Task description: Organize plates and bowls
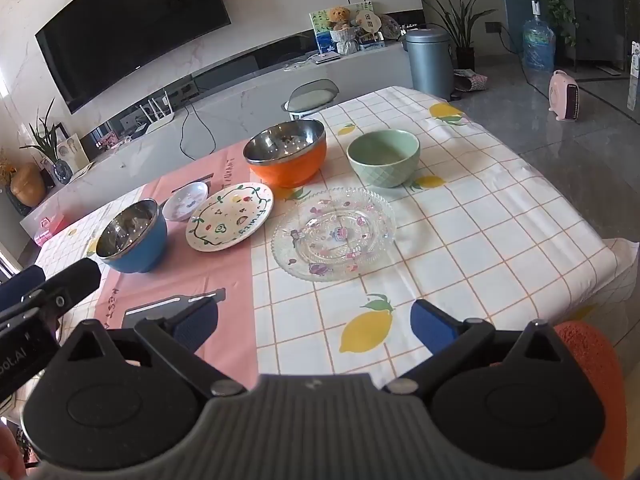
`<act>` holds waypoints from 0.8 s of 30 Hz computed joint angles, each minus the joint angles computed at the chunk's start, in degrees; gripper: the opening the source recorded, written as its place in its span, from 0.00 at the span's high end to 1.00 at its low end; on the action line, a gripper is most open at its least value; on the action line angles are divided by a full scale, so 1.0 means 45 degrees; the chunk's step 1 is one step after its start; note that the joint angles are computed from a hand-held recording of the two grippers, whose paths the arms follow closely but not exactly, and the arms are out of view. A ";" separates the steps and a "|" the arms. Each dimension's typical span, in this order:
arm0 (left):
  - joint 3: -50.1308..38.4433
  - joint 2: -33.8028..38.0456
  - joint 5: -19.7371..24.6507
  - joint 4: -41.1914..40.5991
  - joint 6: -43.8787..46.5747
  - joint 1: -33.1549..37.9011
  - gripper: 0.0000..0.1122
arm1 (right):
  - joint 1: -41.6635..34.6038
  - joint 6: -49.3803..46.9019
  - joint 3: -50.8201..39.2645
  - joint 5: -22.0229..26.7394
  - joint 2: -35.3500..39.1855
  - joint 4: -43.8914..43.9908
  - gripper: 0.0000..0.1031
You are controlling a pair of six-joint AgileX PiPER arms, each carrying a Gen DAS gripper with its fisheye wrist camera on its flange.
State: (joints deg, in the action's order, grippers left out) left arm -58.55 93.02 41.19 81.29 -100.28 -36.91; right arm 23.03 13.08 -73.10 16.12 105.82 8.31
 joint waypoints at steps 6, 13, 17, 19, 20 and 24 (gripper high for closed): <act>-0.0038 0.0010 -0.0188 -0.0305 0.0044 0.0061 0.22 | 0.0026 0.0447 -0.0257 0.0394 0.0065 -0.0351 0.03; 0.0306 -0.0054 -0.0162 0.0177 -0.0395 0.0011 0.22 | -0.0125 -0.0282 0.0024 0.0196 -0.0034 0.0348 0.03; 0.0230 0.0101 -0.0263 0.0252 -0.0450 0.0100 0.22 | -0.0093 -0.0112 -0.0038 0.0221 0.0035 0.0178 0.03; 0.0215 0.0099 -0.0260 0.0221 -0.0419 0.0101 0.22 | -0.0106 -0.0104 -0.0085 0.0219 0.0117 0.0173 0.03; 0.0221 0.0096 -0.0283 0.0217 -0.0428 0.0114 0.22 | -0.0015 0.0339 -0.0098 0.0255 0.0074 -0.0184 0.03; 0.0359 0.0176 -0.0352 0.0487 -0.0801 0.0108 0.22 | -0.0013 0.0361 -0.0076 0.0257 0.0093 -0.0188 0.03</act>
State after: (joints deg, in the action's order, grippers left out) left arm -56.94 93.81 39.61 83.48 -103.88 -36.42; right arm 22.97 14.71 -73.44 17.28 106.23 7.46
